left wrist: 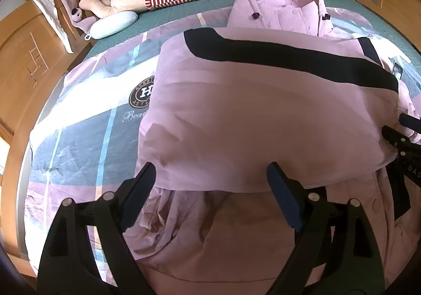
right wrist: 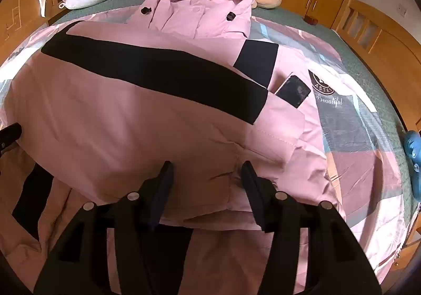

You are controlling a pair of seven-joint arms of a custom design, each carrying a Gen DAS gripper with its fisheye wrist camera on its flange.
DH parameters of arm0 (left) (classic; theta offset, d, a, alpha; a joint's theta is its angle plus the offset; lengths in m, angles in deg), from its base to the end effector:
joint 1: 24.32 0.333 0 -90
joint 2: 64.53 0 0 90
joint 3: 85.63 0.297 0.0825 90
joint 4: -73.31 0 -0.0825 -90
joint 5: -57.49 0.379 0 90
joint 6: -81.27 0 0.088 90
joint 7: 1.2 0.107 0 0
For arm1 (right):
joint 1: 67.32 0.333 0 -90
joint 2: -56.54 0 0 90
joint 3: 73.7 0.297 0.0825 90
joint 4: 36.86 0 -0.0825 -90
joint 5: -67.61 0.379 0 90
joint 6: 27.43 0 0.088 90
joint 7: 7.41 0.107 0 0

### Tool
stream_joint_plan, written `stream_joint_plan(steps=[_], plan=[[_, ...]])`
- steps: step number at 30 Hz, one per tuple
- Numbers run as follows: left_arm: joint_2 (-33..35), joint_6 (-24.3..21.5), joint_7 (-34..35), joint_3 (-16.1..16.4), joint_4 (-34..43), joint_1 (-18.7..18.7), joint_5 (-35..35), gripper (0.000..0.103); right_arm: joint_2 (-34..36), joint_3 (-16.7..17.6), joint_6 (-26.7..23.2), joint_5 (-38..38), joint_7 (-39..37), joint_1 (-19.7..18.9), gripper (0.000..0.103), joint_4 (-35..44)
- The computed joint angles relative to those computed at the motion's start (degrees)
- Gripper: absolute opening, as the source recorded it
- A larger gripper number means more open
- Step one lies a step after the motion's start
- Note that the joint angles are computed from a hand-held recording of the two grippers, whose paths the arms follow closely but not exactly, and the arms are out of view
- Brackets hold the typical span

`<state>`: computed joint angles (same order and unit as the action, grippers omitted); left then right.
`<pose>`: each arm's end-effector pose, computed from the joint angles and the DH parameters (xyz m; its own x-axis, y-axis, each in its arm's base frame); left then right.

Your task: Fold large clothes

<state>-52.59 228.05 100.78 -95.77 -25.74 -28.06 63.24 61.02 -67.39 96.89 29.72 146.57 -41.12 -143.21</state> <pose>0.6415 -0.1507 0.5144 -0.4243 -0.8879 -0.1778 -0.6973 0.4456 -0.5614 0.5216 0.3024 0.4892 -0.2705 -0.9531 0.1360 -0.8115 0.1497 -0.5649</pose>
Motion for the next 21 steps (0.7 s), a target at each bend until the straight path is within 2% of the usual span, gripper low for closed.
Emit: stream_joint_plan(steps=[1,5,8,10,14,17,21], plan=[[0.1,-0.2,-0.2,0.1,0.1,-0.1,0.2,0.088,0.0,0.0,-0.2,-0.1,0.2,0.0,0.061,-0.1],[1.0,-1.1,-2.2,0.5,0.9,-0.6,2.3,0.096,0.5,-0.4,-3.0,-0.4,2.8,-0.1,0.09,0.5],[1.4,-2.0,-3.3,0.7,1.3,-0.7,3.1,0.101,-1.1,-1.1,0.5,3.1,5.0,-1.5,0.102,-2.2],[2.0,-4.1,-3.0,0.5,2.3,-0.5,2.7,0.101,-2.5,-1.3,4.4,5.7,5.4,-2.8,0.102,-4.7],[5.4,-11.8,-4.1,0.6,6.5,-0.7,2.2,0.101,-2.1,-0.4,3.6,3.6,6.1,-3.0,0.102,-4.3],[3.5,-8.7,-8.0,1.4,4.2,-1.5,5.3,0.101,-2.4,-0.3,4.5,2.1,7.5,-2.9,0.102,-5.1],[-1.4,-1.3,-10.1,1.1,-1.2,-1.8,7.6,0.101,-3.3,-0.1,6.5,0.1,9.7,-3.2,0.102,-6.8]])
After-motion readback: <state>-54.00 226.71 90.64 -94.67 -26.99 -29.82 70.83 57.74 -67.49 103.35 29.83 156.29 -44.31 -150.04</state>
